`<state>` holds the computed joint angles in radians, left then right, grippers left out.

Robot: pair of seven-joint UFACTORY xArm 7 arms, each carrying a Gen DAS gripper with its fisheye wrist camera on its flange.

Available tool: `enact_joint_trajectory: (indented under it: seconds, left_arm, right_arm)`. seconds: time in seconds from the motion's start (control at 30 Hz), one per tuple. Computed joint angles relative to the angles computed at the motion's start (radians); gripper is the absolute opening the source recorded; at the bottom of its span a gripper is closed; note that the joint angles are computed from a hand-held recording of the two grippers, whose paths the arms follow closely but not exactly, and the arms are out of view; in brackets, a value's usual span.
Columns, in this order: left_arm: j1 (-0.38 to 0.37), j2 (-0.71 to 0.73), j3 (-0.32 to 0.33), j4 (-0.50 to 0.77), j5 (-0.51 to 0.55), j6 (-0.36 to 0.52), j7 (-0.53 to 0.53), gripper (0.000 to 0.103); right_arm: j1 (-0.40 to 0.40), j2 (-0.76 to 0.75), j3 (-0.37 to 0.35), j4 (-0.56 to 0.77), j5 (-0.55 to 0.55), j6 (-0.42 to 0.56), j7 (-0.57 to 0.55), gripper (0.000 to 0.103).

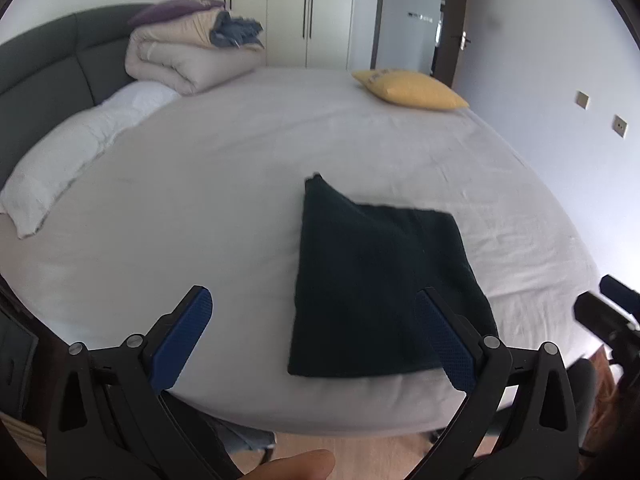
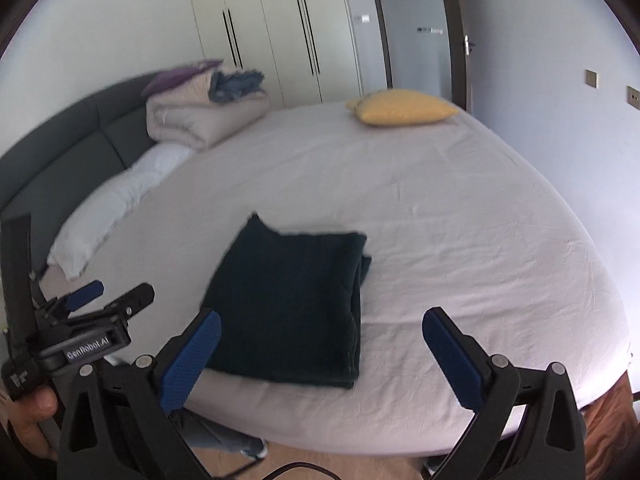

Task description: Fold small clothes

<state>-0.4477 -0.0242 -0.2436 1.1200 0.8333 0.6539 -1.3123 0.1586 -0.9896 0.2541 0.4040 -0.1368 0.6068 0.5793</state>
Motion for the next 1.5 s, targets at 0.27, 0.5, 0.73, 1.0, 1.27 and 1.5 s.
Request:
enact_joint_trajectory:
  seconds: [0.27,0.5,0.73,1.0,1.27,1.5]
  left_arm:
    - [-0.02,0.096,0.046,0.022,0.027,-0.042,-0.016,0.103]
    - [-0.028,0.087,0.062,0.016,0.029,-0.045,-0.007,0.103]
    - [-0.025,0.087,0.056,0.014,0.041,-0.05,-0.004,0.103]
    - [-0.034,0.122,0.067,0.038,0.039,-0.049,-0.002,0.103]
    - [-0.047,0.145,0.081,0.052,0.036,-0.049,-0.005,0.103]
    - [-0.053,0.151,0.089,0.054,0.037,-0.052,-0.007,0.103]
  right_arm:
    - [0.008,0.007,0.002,-0.023,0.017,0.024,0.042,0.103]
    - [-0.001,0.01,0.019,-0.038,-0.009,0.013,0.059,0.103]
    - [-0.009,0.019,0.026,-0.045,-0.032,0.005,0.071,0.103]
    - [-0.019,0.035,0.032,-0.049,-0.048,-0.002,0.095,0.103]
    - [-0.014,0.044,0.025,-0.051,-0.054,-0.006,0.099,0.103]
    - [-0.014,0.048,0.026,-0.053,-0.057,-0.009,0.102,0.103]
